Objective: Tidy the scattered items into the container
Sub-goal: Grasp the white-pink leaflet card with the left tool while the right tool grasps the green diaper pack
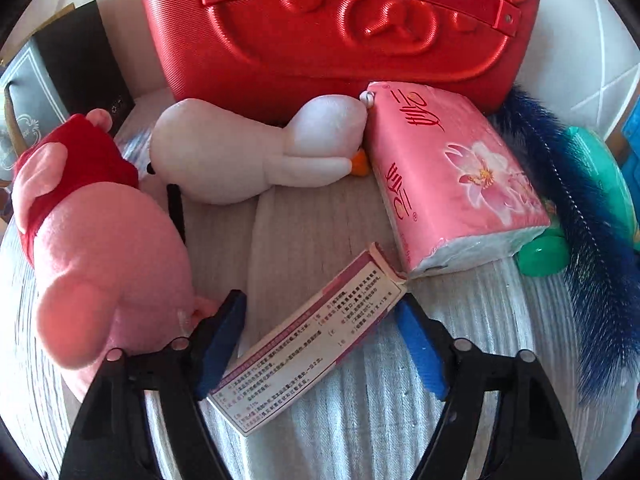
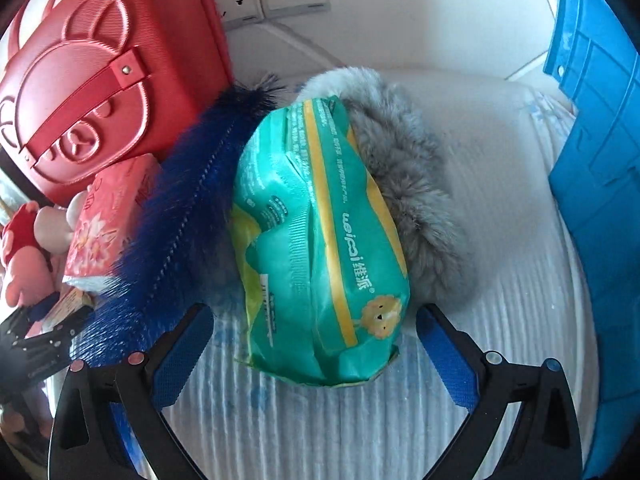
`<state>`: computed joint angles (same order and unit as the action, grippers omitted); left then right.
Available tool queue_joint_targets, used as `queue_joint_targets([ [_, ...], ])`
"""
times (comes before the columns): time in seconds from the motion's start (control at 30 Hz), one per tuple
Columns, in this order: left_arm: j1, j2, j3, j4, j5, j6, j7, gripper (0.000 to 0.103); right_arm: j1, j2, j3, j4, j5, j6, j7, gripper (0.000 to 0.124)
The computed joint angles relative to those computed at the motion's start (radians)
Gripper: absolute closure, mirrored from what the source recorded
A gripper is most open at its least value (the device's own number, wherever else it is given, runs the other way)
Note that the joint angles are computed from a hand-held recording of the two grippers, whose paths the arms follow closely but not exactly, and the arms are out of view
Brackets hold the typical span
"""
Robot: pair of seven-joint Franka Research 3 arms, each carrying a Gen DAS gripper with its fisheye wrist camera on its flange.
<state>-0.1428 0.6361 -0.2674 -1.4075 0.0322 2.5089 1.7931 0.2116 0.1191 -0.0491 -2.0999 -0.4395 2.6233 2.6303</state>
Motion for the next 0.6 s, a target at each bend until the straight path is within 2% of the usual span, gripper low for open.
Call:
queue_joint_targets([
  [0.03,-0.005,-0.013,0.009,-0.014,0.001,0.003,-0.028,0.047,-0.001,-0.002,-0.001,-0.008,-0.001,0.011,0.005,0.023],
  [0.07,-0.006,-0.027,0.014,-0.028,-0.002,-0.001,-0.054,0.061,0.0,-0.006,-0.003,-0.017,-0.012,0.022,0.014,0.027],
  [0.1,-0.006,-0.038,0.018,-0.04,-0.003,-0.005,-0.076,0.069,-0.001,-0.01,-0.003,-0.026,-0.015,0.035,0.016,0.042],
  [0.13,-0.005,-0.049,0.021,-0.052,-0.005,-0.005,-0.097,0.071,-0.006,-0.011,-0.001,-0.036,0.002,0.052,0.005,0.064],
  [0.2,0.006,-0.07,0.012,-0.084,-0.024,0.008,-0.121,0.072,-0.019,-0.008,0.003,-0.063,0.06,0.111,-0.03,0.064],
  [0.3,-0.016,-0.101,0.031,-0.153,0.02,0.087,-0.16,0.072,0.004,-0.004,-0.025,-0.078,-0.06,0.14,0.057,0.062],
  [0.37,-0.035,-0.121,0.048,-0.194,0.063,0.138,-0.201,0.072,0.011,-0.004,-0.037,-0.093,-0.132,0.178,0.116,0.056],
  [0.43,-0.031,-0.132,0.044,-0.219,0.067,0.165,-0.233,0.072,0.015,0.001,-0.045,-0.103,-0.193,0.223,0.151,0.041],
  [0.53,-0.031,-0.146,0.042,-0.241,0.082,0.18,-0.268,0.07,0.03,0.017,-0.051,-0.09,-0.262,0.217,0.181,0.03],
  [0.6,-0.025,-0.161,0.033,-0.26,0.092,0.181,-0.266,0.07,0.026,0.017,-0.051,-0.096,-0.249,0.235,0.191,0.027],
])
